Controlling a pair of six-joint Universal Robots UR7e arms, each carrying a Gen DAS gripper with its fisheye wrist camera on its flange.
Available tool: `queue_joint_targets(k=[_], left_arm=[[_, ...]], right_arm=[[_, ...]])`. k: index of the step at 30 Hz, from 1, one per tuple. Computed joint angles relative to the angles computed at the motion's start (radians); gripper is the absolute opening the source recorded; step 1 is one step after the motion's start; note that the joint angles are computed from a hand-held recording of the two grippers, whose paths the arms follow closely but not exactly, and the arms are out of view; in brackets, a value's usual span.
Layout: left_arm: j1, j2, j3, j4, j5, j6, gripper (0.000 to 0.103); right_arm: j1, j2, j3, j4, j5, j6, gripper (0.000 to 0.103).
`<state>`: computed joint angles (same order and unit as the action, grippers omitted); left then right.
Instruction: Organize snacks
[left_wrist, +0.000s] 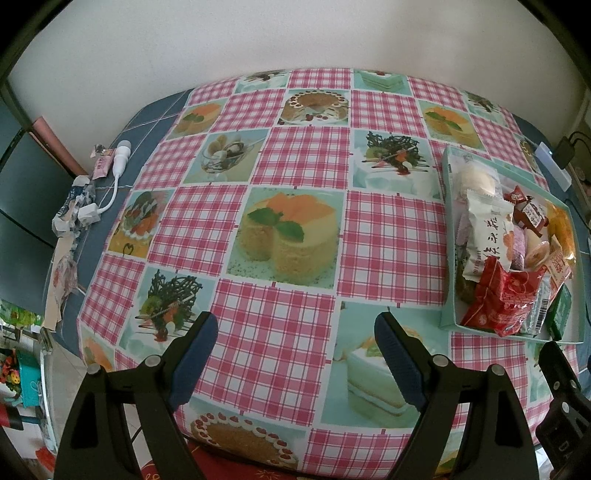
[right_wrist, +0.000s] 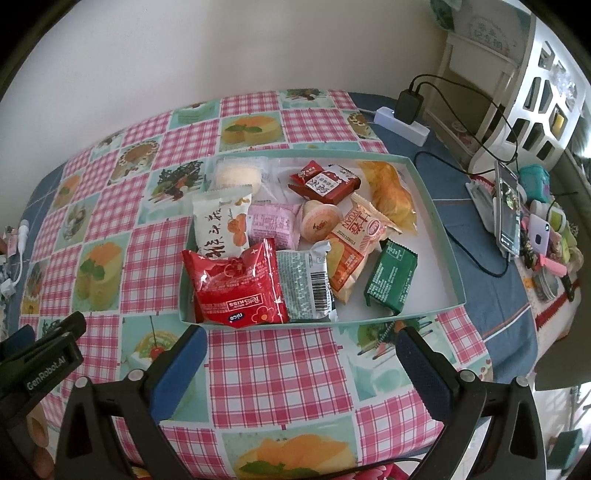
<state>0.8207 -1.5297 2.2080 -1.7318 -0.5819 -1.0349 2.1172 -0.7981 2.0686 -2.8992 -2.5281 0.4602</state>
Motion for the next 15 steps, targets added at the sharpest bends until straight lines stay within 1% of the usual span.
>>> queue_joint_targets(k=[15], left_arm=[[-0.007,-0.004,0.004,0.003,0.008,-0.006,0.087]], right_arm=[[-0.002,-0.001,0.002,-0.002,0.000,-0.006,0.103]])
